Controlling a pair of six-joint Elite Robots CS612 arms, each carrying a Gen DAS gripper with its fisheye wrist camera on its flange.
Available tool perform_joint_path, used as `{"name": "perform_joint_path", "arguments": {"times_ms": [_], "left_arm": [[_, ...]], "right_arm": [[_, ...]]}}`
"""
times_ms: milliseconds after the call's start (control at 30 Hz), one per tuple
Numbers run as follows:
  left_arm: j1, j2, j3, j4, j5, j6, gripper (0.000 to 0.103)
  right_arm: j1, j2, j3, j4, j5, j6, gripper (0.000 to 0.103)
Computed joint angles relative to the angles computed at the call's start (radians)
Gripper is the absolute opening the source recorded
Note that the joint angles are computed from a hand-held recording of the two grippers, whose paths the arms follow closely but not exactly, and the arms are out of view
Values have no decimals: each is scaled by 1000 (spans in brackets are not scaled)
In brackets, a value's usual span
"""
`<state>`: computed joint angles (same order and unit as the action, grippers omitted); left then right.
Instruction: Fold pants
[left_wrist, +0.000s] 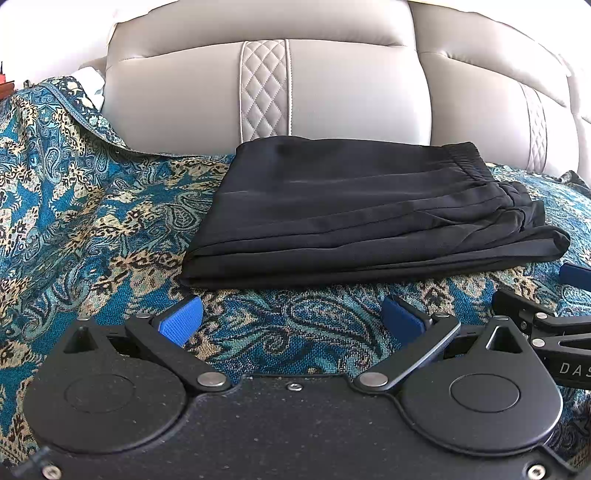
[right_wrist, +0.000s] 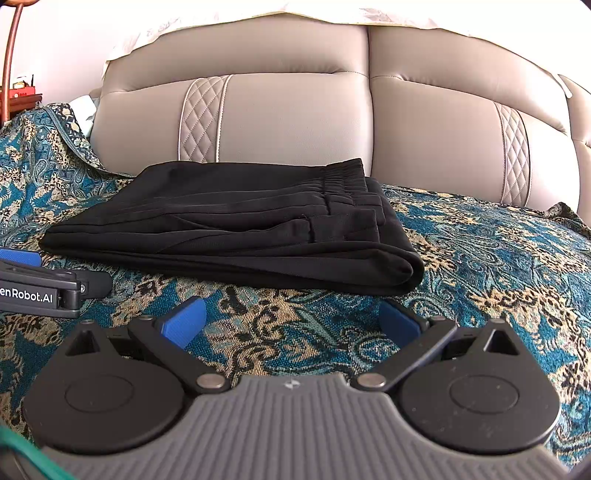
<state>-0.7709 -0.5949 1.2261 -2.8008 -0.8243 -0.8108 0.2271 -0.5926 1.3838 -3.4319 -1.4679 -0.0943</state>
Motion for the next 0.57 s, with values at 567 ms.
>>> {"name": "perform_joint_path", "arguments": {"times_ms": [567], "left_arm": [[0,2,-5,0,4,2,103]], "right_arm": [[0,0,0,-1,0,0,103]]}}
